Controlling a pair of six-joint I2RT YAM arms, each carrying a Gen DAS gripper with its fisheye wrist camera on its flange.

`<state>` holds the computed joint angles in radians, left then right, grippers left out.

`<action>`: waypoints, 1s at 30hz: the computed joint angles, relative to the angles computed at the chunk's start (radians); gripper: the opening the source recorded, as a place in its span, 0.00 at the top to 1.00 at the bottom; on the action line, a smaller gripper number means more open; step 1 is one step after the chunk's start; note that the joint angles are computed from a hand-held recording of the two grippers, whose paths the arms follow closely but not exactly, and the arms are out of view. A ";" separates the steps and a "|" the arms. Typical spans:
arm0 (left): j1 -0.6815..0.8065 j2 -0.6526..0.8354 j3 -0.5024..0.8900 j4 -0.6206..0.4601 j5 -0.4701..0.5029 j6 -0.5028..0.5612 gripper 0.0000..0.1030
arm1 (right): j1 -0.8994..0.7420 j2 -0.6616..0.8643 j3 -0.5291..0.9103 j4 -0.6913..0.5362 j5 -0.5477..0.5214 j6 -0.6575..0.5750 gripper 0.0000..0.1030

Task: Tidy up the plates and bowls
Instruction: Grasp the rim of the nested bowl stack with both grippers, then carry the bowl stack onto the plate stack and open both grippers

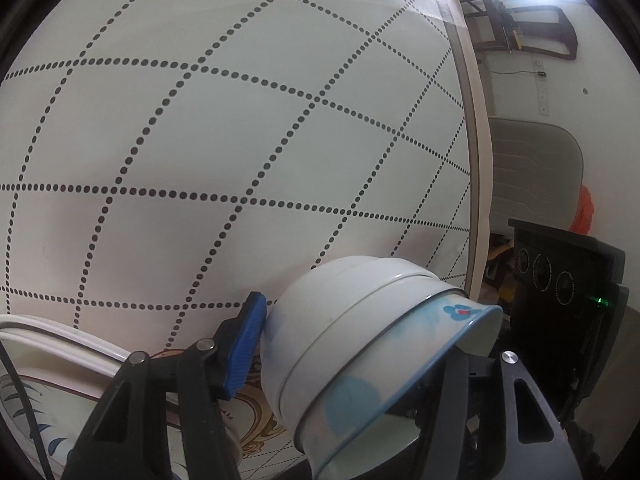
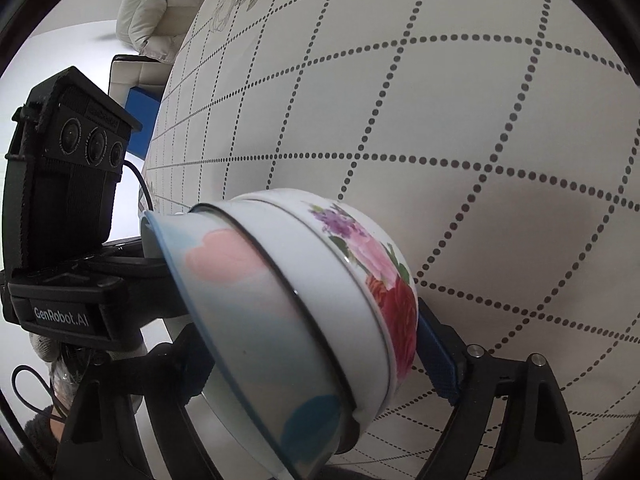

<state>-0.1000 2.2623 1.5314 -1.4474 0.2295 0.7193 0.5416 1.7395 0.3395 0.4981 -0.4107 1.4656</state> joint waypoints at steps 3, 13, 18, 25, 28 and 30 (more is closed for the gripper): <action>0.010 -0.001 0.005 0.003 0.013 -0.006 0.48 | -0.003 -0.002 -0.037 0.045 0.010 0.016 0.36; 0.016 -0.035 -0.030 0.029 -0.004 -0.030 0.49 | 0.023 0.074 -0.120 0.285 0.028 0.045 0.47; 0.023 -0.051 -0.047 0.037 -0.011 -0.036 0.50 | 0.046 0.083 -0.169 0.379 0.027 0.094 0.47; 0.020 -0.083 -0.034 0.016 0.006 -0.042 0.51 | 0.063 0.001 -0.221 0.390 0.038 0.117 0.47; 0.021 -0.099 -0.024 -0.003 0.014 -0.040 0.51 | 0.046 -0.053 -0.212 0.327 0.033 0.105 0.47; 0.023 -0.115 -0.019 -0.014 0.018 -0.035 0.51 | 0.037 -0.111 -0.201 0.253 0.033 0.090 0.47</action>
<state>-0.0774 2.1473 1.5120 -1.4618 0.2475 0.6847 0.5786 1.6289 0.1386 0.7511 -0.3777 1.5552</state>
